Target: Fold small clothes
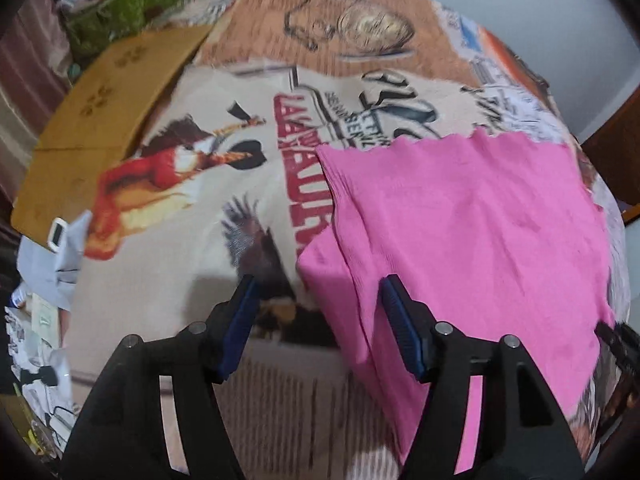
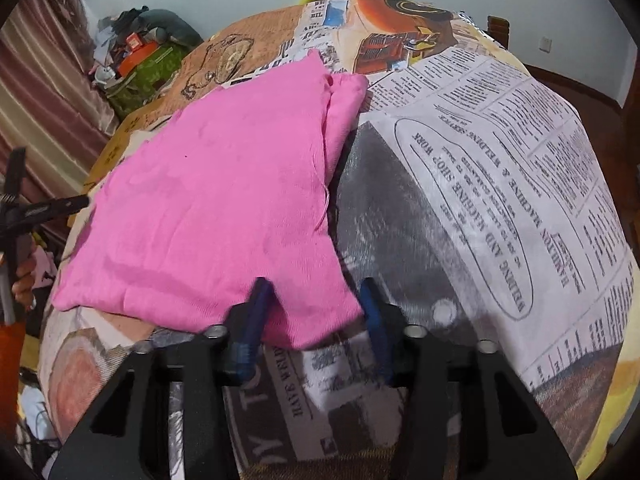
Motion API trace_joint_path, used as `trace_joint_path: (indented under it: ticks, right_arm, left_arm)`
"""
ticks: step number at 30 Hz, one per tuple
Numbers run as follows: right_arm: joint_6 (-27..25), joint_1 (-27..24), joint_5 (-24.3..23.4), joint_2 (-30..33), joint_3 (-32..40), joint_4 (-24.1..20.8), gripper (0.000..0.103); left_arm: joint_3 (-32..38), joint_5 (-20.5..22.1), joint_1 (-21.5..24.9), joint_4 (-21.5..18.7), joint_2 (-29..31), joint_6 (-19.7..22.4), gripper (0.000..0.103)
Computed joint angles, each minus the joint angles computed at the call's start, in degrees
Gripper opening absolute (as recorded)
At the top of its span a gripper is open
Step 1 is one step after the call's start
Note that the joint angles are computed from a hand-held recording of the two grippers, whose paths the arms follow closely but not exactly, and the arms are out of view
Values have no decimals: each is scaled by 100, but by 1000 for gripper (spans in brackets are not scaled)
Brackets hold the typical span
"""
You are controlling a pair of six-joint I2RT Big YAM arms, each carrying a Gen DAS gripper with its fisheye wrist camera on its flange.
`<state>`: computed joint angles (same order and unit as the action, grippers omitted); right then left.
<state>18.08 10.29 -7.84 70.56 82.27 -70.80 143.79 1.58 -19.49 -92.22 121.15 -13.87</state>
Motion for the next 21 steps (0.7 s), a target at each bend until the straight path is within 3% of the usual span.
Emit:
trace_joint_path:
  ticks: [1, 3, 5, 9, 13, 21]
  right_arm:
    - [-61, 20, -22, 13, 7, -5, 25]
    - [-186, 65, -53, 48, 30, -15, 14]
    - [-283, 86, -35, 81, 58, -17, 12]
    - [-493, 36, -25, 155, 133, -6, 9]
    - [-796, -46, 106, 266, 289, -12, 7]
    - [-1451, -426, 209, 914, 1198, -194, 6]
  left_arm:
    - [106, 137, 20, 10, 94, -49, 56]
    - [63, 294, 7, 169, 71, -107, 27]
    - [52, 220, -42, 283, 34, -42, 10]
    - [-200, -80, -110, 346, -156, 31, 8]
    - [-1174, -237, -155, 650, -722, 119, 8]
    - [-2759, -17, -325, 963, -1805, 78, 8]
